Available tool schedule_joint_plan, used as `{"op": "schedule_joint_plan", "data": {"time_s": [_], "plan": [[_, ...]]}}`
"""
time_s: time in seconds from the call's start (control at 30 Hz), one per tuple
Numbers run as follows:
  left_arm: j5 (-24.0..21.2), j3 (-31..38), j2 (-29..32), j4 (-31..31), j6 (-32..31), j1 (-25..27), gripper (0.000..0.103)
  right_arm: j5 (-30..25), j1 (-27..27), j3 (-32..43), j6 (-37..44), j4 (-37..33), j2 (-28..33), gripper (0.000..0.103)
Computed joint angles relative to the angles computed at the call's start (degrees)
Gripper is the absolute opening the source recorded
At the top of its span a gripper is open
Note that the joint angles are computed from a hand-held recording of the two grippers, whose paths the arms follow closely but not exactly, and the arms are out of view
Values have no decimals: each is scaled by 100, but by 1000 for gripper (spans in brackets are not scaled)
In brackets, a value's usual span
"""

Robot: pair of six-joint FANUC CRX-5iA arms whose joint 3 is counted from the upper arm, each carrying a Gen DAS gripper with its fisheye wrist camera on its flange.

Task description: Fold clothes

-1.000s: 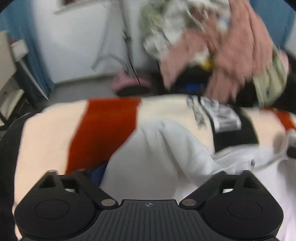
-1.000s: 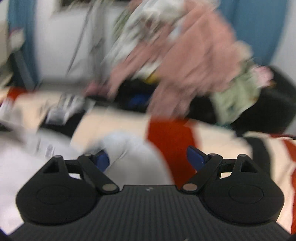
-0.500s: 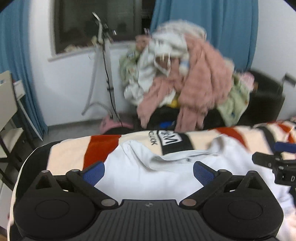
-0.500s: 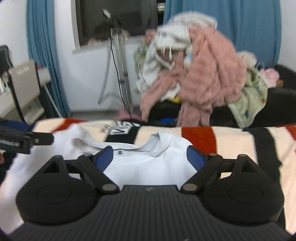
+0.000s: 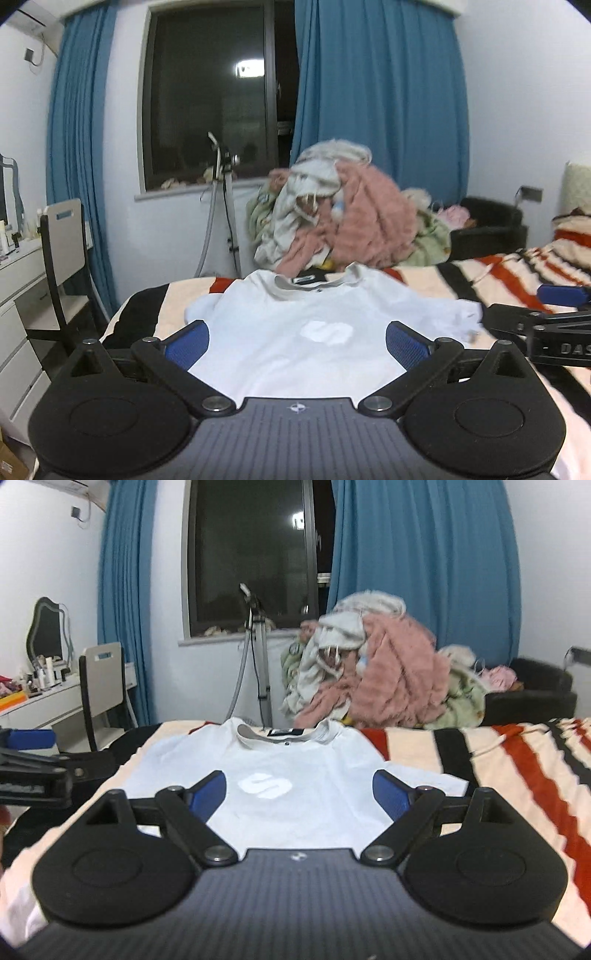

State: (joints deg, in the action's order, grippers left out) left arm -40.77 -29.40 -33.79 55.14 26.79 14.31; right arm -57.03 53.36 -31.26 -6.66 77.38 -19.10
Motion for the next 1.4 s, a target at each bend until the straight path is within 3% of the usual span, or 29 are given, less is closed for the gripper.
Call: {"op": "schedule_joint_plan", "data": {"time_s": [0.1,0.13,0.17,0.3,0.37,0.53,0.67,1.3,1.4], "plan": [[-345,-414,-551,362,-97,387,103,-403,449,-377,-296,237,-311,84],[-443,-529,-691,440,-47,516,103,-516,582,-444,-367,201,-378,68],[-557,-642,-816,503,17,658,103,-570,654,-504,-482,222,-413,62],[-1005,-958,-1094,494,82,1148,103,-352,707,-987,-1030,681,-646,65],[-969,-1011,-1133,301,128,1196,103,-223,674,-1171,-1226,860,-703,91],[-882,-1066,-1145,300,195,1190,103,-283,651,-1242,-1455,1136,-556,89],[-573,-1016,-975,135,340,888,103,-237,603,-1229,-1589,1134,-488,89],[-595,-615,-536,-909,1574,749,103,-154,340,-1123,-2244,737,-266,89],[-920,-414,-170,-943,1709,765,102,-5,125,-1071,-2380,715,-171,89]]}}
